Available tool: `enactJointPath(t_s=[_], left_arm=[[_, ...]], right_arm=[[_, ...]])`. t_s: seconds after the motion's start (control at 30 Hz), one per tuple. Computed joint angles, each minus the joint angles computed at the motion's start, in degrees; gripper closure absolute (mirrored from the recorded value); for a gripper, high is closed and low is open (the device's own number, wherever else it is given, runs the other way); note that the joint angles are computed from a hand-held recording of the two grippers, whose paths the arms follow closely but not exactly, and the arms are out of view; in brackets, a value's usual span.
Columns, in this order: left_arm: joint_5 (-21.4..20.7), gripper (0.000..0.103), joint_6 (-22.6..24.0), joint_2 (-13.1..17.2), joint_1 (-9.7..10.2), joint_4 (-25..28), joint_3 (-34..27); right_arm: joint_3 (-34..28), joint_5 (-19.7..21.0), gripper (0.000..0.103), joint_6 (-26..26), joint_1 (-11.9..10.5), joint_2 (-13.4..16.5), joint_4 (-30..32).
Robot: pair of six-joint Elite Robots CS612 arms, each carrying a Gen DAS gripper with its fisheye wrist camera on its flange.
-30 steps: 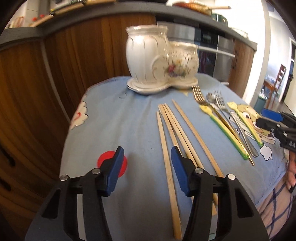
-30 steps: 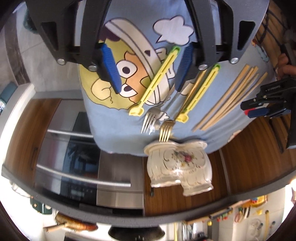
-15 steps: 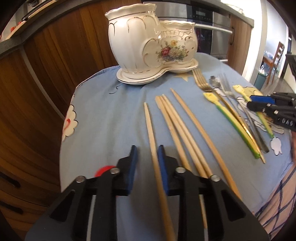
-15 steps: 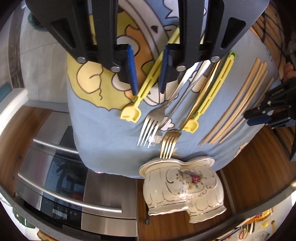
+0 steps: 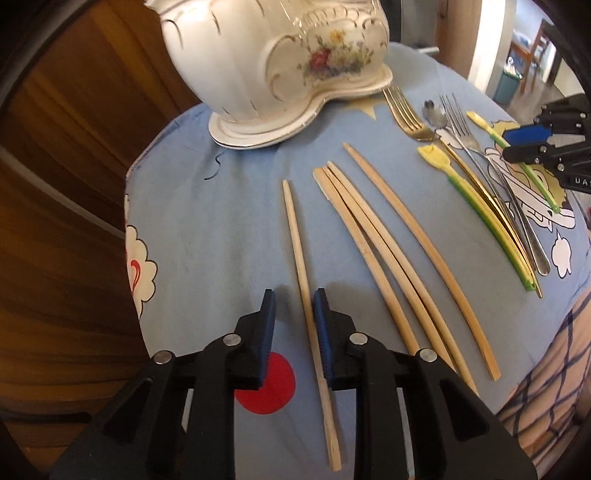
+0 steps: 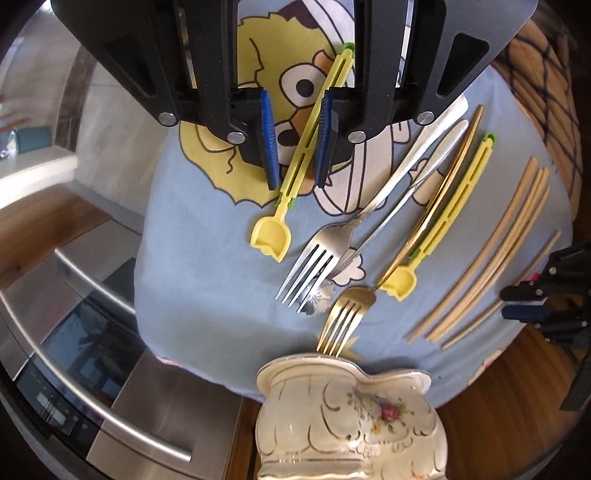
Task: Organize utensils
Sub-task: 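Grasp a wooden chopstick with the left tool while the right grasps a yellow utensil, then lower chopstick into ceramic holder with left tool while right drops yellow utensil in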
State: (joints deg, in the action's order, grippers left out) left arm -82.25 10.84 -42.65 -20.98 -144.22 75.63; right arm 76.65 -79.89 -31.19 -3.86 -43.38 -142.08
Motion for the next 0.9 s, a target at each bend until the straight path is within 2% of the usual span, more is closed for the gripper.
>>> enactJointPath(t_s=[0.07, 0.3, 0.4, 0.47, 0.53, 0.63, 0.77, 0.9], left_arm=[[-1.1, 0.077, -0.3, 0.3, 0.39, 2.8, -1.4], [-5.1, 0.075, -0.9, 2.4, 1.93, 12.3, -7.4], [-5.5, 0.083, 0.1, 2.7, 1.98, 13.4, -8.2], [-5.3, 0.092, 1.0, 2.5, 1.82, 11.9, -7.3], [-5.3, 0.095, 1.0, 2.1, 1.73, 10.1, -6.4], [-7.2, 0.098, -0.3, 1.4, 2.23, 6.7, -4.6], [-11.7, 0.098, -2.6, 0.5, 3.61, -0.5, -1.6], [-15.2, 0.098, -5.9, -0.3, 4.60, -7.6, 0.8]], right_arm=[[-2.0, -0.3, 0.082, -0.3, 0.0, 0.5, 4.2], [-6.6, -2.4, 0.083, -2.8, 0.5, 1.8, 13.4], [-7.0, -2.4, 0.087, -3.9, 0.6, 1.9, 14.3], [-6.9, -1.7, 0.089, -3.0, 0.4, 1.8, 14.1], [-6.4, 0.1, 0.092, -1.6, 0.0, 1.7, 13.4], [-5.9, 2.8, 0.092, 1.1, -0.8, 1.6, 11.7], [-5.2, 7.2, 0.092, 3.9, -1.7, 1.3, 9.5], [-4.1, 11.5, 0.092, 6.6, -2.6, 1.0, 4.7]])
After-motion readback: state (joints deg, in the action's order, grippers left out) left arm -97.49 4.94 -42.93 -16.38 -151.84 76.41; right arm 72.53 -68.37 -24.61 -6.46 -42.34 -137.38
